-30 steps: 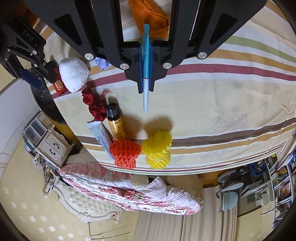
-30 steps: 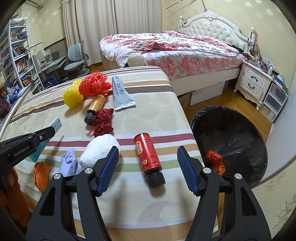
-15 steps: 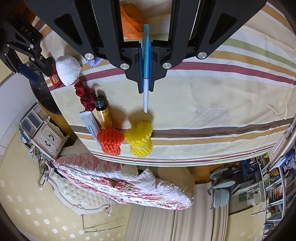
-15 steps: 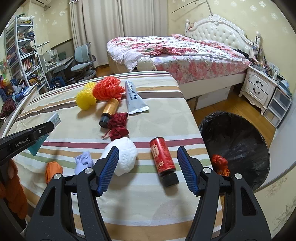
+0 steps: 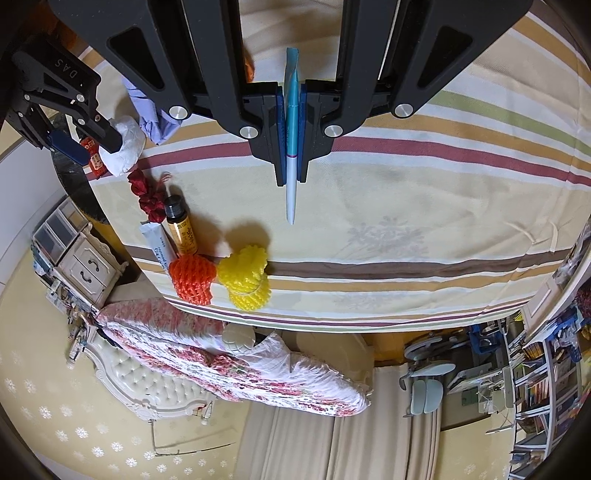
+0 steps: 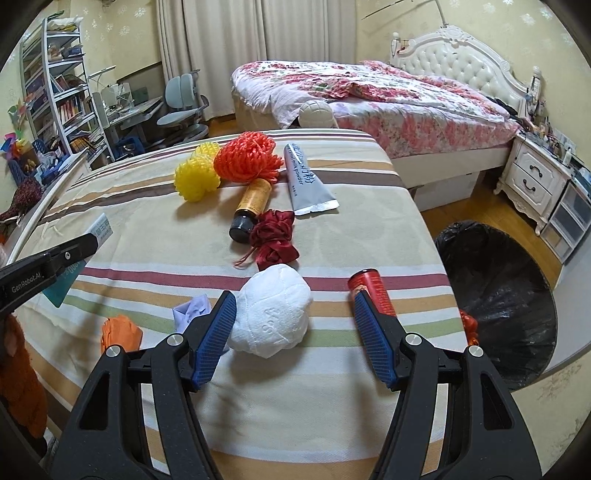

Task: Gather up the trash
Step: 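Grasp the blue-white toothpaste tube with the left tool while the right tool grasps the white tissue ball, then carry the tube and tissue ball over the bin and release both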

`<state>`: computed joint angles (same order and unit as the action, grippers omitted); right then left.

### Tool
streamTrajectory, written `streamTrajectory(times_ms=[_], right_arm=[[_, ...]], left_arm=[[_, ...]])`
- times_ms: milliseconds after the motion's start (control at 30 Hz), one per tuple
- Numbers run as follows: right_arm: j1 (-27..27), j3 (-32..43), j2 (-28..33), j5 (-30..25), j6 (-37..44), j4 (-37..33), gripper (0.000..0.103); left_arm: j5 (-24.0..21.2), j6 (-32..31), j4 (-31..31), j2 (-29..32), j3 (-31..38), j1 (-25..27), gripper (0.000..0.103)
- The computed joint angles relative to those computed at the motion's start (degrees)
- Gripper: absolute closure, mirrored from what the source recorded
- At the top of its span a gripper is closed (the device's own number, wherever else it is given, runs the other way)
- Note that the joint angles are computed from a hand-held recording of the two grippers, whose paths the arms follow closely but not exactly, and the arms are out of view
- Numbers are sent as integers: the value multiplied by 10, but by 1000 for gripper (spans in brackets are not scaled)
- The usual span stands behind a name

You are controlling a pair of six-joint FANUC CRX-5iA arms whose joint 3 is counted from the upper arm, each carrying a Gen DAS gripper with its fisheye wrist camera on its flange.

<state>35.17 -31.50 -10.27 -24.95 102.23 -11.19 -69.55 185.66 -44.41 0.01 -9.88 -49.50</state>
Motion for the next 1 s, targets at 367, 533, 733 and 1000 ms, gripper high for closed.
streamTrajectory(times_ms=[367, 533, 733, 1000], right_arm=[[-11, 32, 9, -58, 78, -79, 70], [2, 15, -7, -44, 49, -50, 72], [-10, 8, -32, -33, 41, -45, 72], [-52, 10, -41, -13, 20, -23, 72]], left_arm=[[15, 18, 5, -4, -16, -4, 97], [16, 24, 1, -6, -15, -11, 97], [13, 28, -16, 0, -1, -28, 97], [15, 6, -38, 21, 42, -42, 97]])
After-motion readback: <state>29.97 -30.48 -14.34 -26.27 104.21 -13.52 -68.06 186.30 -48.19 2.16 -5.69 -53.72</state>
